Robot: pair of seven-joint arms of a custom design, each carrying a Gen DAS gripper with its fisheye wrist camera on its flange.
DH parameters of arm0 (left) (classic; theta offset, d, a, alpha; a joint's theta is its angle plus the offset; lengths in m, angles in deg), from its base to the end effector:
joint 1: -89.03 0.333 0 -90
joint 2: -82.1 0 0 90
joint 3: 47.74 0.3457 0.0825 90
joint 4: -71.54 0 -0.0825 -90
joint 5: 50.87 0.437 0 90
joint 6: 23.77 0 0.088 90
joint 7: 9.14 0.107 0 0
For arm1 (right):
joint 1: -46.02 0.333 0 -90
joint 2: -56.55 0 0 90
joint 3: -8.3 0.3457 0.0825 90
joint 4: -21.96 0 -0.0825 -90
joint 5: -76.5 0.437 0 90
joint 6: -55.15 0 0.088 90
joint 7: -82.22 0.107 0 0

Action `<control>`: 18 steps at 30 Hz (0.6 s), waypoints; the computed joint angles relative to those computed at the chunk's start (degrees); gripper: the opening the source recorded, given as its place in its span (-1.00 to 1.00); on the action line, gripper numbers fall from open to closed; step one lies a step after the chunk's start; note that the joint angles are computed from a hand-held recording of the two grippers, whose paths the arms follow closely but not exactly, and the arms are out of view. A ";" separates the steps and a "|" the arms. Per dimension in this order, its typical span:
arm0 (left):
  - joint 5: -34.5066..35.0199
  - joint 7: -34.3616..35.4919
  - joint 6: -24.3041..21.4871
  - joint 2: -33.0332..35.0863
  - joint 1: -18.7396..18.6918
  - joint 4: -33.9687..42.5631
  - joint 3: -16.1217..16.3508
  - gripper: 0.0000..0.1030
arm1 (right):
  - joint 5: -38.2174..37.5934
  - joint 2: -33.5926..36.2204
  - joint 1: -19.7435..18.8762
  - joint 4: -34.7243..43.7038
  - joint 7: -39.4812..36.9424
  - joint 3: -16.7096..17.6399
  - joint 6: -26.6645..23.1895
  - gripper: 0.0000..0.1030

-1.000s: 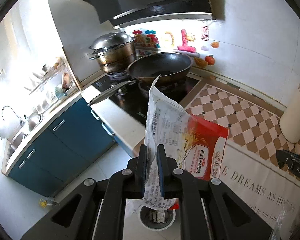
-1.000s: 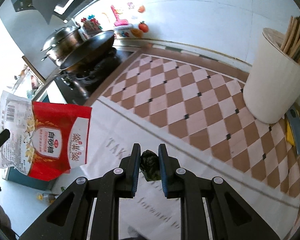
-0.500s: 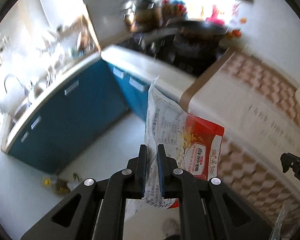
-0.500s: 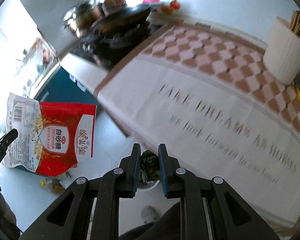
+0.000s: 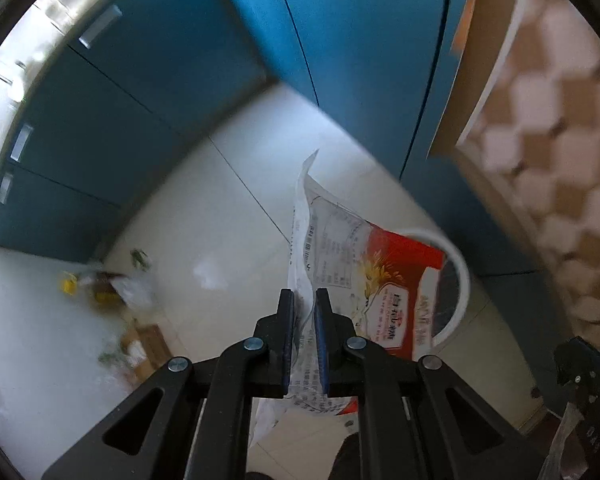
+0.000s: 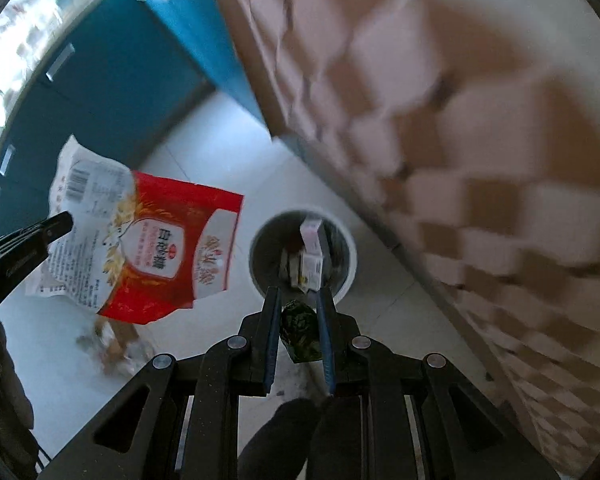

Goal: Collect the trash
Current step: 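Carry the sugar bag and black item down over the bin, then open both tools to drop the sugar bag and black item into the bin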

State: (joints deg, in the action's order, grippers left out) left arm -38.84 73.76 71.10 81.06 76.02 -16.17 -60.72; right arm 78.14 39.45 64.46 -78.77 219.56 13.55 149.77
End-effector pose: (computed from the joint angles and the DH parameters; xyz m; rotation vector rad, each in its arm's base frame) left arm 0.5568 -0.2501 0.6965 -1.6741 2.3500 -0.0332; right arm 0.4621 0.2153 0.7291 -1.6146 2.4725 -0.0444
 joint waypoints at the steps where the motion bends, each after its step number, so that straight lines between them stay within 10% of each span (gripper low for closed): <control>1: 0.06 -0.59 1.56 0.08 -0.06 -2.69 -0.05 -0.85 | 0.52 -0.41 0.02 -2.84 -0.24 -0.20 1.93 -0.64; 9: -0.60 -3.99 11.64 4.85 -1.17 -15.94 0.03 -0.85 | 4.32 1.20 -0.41 -24.10 -2.39 -1.83 18.63 -0.64; 18: -6.35 -0.58 13.01 8.39 -1.37 -18.08 0.88 -0.66 | 4.11 8.72 -1.36 -28.33 -4.08 -2.04 28.35 -0.63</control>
